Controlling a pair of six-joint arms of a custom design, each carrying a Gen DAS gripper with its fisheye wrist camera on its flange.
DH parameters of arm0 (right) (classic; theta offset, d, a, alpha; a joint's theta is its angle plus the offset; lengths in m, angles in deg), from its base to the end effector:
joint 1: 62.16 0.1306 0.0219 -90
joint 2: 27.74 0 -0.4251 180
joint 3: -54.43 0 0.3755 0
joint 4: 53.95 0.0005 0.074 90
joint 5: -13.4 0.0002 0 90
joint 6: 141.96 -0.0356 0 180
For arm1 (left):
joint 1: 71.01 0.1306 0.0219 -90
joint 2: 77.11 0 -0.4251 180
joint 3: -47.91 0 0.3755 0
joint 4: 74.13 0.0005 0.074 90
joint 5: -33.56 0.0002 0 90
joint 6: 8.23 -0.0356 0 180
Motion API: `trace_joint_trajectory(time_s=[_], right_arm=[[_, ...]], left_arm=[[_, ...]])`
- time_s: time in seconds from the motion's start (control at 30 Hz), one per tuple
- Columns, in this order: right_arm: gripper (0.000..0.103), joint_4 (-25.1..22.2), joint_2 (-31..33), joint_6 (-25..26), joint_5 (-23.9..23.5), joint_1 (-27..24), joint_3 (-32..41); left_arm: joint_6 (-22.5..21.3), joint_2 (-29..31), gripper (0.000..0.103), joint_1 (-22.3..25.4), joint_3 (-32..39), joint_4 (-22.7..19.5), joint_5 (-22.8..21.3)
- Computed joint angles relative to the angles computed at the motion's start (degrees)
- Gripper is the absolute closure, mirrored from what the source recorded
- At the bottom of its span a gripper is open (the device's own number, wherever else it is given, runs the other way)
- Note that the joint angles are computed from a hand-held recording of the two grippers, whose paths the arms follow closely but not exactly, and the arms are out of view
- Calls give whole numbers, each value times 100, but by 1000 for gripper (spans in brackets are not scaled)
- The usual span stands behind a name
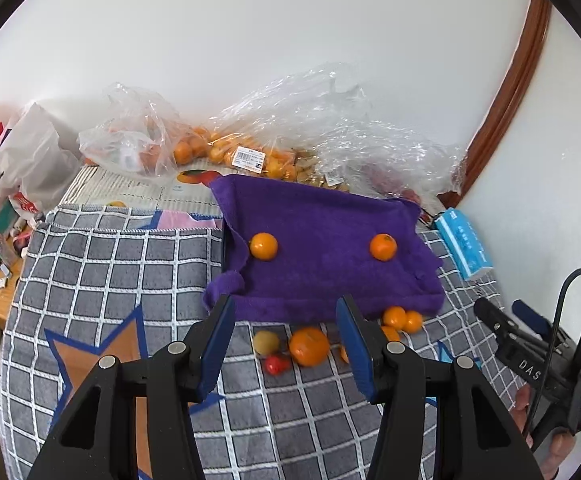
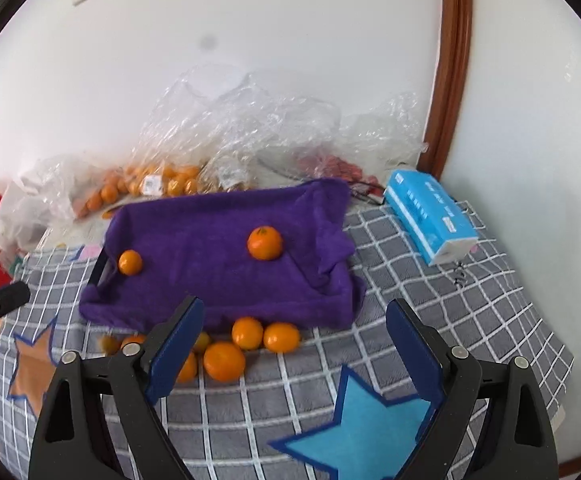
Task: Organize fruits
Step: 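Withdraw both open tools from the towel back toward the loose fruit, then grasp another orange with the right tool while the left tool grasps the yellow round fruit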
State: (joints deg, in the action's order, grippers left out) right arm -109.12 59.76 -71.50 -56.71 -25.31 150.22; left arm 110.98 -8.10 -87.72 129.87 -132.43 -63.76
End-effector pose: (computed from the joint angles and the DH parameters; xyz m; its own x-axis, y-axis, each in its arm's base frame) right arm 0.3663 0.2587 0.5309 -0.6768 -0.1142 -0.7272 -0.1607 0.9870 -0.0054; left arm 0.3002 -0.0859 0.5337 -0.6920 -0.2976 -0.6576 -0.1585 0.9515 -0.2638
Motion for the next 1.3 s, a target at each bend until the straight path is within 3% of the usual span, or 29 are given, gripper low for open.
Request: trace_joint_trajectory(time_s=[0.27, 0.6, 0.7, 0.8, 0.93, 1.3], right_arm=[[12, 573, -420, -60, -344, -44, -628], [14, 1151, -709, 100, -393, 7, -1227], [20, 1320, -745, 159, -393, -17, -1427], [27, 1321, -719, 150, -349, -34, -1547], [40, 1210, -654, 86, -798, -158, -1607], [57, 1437, -306, 71, -1211, -429, -1653]], left_arm=[[61, -296, 53, -261, -308, 73, -439], [209, -543, 53, -191, -827, 201, -504], [228, -618, 53, -172, -1019, 246, -582], [269, -620, 53, -47, -1175, 270, -346], [291, -567, 53, 24, -1316, 308, -172], [171, -516, 54, 320, -1662, 505, -20]])
